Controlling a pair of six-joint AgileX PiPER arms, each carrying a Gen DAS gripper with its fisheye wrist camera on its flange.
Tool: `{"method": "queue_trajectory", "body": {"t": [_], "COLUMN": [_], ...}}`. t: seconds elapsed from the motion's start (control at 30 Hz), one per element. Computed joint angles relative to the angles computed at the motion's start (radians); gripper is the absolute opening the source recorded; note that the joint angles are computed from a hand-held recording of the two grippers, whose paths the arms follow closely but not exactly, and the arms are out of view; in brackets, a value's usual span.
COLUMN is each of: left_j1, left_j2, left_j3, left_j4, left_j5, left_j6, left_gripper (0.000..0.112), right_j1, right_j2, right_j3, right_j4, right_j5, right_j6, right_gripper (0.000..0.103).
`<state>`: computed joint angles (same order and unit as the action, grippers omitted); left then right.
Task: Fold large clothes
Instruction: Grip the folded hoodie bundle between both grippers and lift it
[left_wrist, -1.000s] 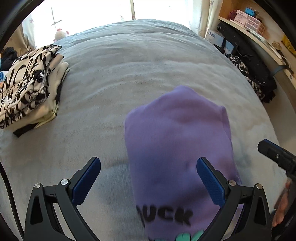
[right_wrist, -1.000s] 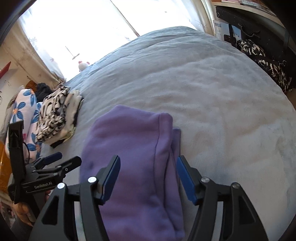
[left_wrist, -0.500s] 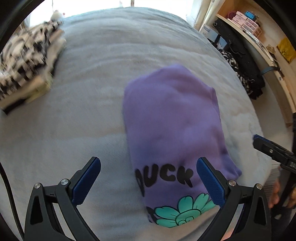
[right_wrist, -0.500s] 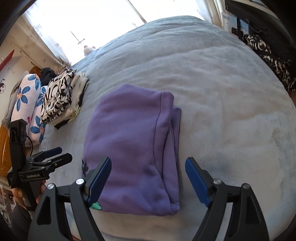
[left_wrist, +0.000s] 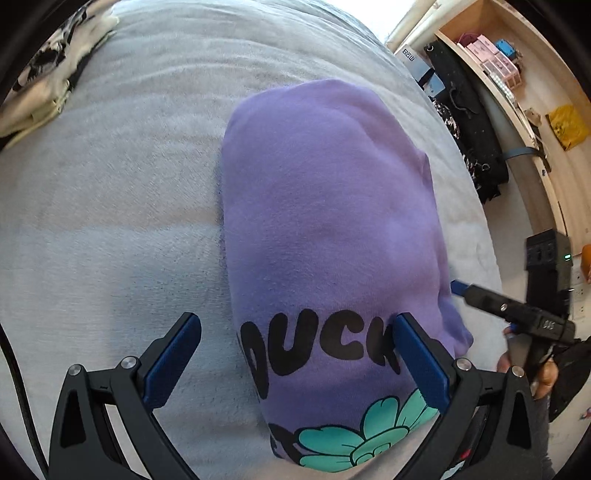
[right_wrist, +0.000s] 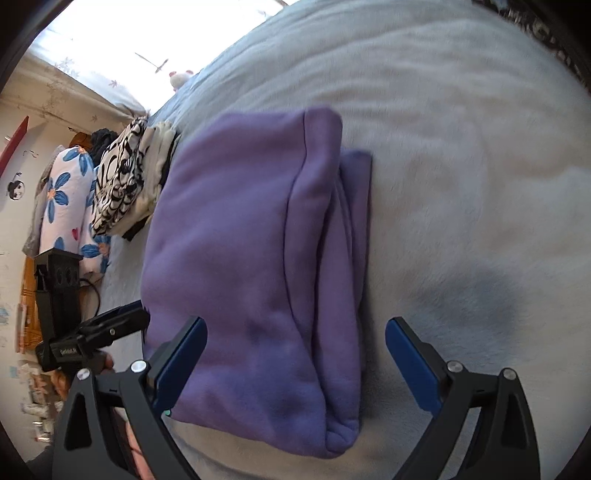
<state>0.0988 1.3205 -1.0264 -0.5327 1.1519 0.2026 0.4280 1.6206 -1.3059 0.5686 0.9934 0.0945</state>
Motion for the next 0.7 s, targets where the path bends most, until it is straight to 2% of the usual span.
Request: {"method": "queue_trajectory", "body": {"t": [0.37, 0.47, 0.7], "left_j1": [0.027, 0.029, -0.006], "left_j2": [0.040, 0.060, 0.055], "left_j3": [0.088, 0.101, 0.126], "left_j4": [-0.147, -0.186, -0.225], "left_j5": [-0.074, -0.095, -0.138], "left_j6": [0.124, 0.168, 0.191], "left_gripper": [0.103, 0.103, 0.103], "right_j1": [-0.060, -0.091, -0.109], "right_j2": [0.155, 0.200, 0.186], "right_j3": [0.020, 0.037, 0.097], "right_j4": [0.255, 0.350, 0.439], "right_j5": [-0.005, 0.008, -0.005], "right_j6": [-0.234, -0.294, -0.409], "right_gripper": [0.098, 0.103, 0.103]}}
